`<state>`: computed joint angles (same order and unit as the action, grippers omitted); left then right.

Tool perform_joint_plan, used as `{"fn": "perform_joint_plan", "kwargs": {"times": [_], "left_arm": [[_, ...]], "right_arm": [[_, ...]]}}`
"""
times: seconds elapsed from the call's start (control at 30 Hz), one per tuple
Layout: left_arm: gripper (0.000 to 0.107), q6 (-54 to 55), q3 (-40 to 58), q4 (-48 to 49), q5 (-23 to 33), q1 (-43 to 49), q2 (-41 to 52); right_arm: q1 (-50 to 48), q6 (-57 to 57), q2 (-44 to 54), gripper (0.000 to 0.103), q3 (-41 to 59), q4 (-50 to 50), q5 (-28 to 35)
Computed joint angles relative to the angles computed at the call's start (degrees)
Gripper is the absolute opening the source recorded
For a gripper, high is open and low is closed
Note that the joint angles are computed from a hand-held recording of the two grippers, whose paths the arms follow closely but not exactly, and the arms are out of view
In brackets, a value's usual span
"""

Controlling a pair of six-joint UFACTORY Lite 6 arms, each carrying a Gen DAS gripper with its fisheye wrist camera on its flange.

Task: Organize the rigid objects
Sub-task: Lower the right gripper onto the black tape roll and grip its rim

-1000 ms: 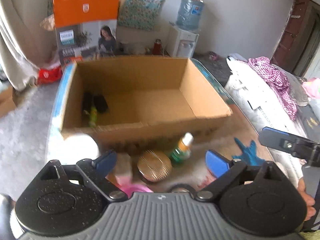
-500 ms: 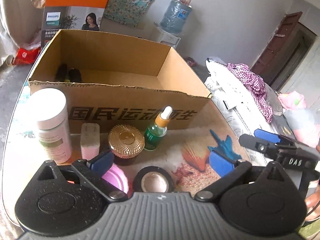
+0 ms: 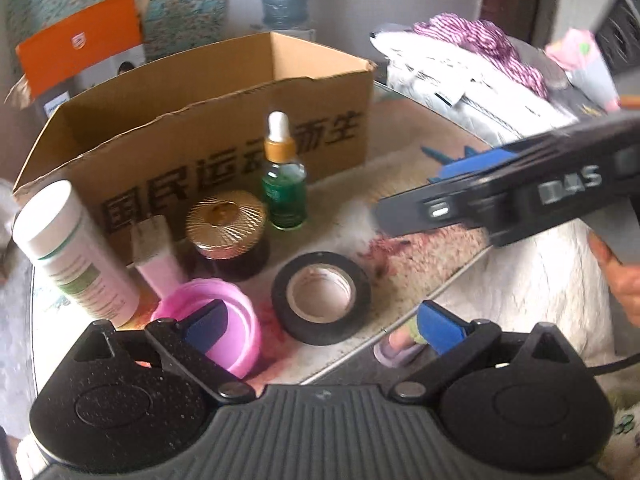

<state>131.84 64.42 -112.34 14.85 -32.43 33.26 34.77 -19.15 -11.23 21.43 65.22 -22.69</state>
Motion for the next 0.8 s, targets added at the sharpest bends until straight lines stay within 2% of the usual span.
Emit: {"fn": "perform_joint_plan", "kwargs": {"times": [0.07, 0.13, 0.23, 0.3, 0.43, 0.53, 0.6, 0.7, 0.8], "left_arm": [[0.093, 0.17, 0.08, 0.74, 0.05, -0.40, 0.36], [0.087, -0.90, 0.13, 2.40, 0.48, -0.37, 0.50], [0.077, -4.78, 1.17, 6.32, 0.49, -0.58, 1.17], [0.072, -7.57, 2.20, 8.57, 0.07, -0.92, 2.00], [0.066, -11.83, 3.96, 12.43, -0.59, -1.55, 3.65], [0.066, -12.51, 4.70, 13.31, -0.91, -2.14, 4.39], [0.066, -8.12, 4.59, 9.41, -1.64, -2.82, 4.53], [0.066, -4.21, 4.68, 6.04, -2.34, -3.70, 4.83], [0.066, -2.86, 5.03, 4.98, -2.61, -4.22, 5.15]], "right_arm": [[-0.74, 1.74, 3.97, 0.085, 2.80, -3.62, 1.75], [-2.10, 4.50, 7.43, 0.068, 5.25, -8.45, 3.98], [-4.66, 13.72, 11.00, 0.049, 7.59, -20.52, 7.13], [-5.85, 21.07, 13.53, 0.045, 9.26, -29.60, 8.44], [-7.08, 27.90, 16.63, 0.029, 11.40, -39.41, 9.84], [-8.64, 33.04, 18.45, 0.022, 12.60, -46.56, 10.94], [-9.43, 35.58, 19.73, 0.019, 13.33, -50.50, 11.33], [-10.43, 41.06, 20.73, 0.018, 13.59, -57.45, 11.13], [-10.93, 41.22, 20.76, 0.018, 13.84, -58.56, 11.40]]}}
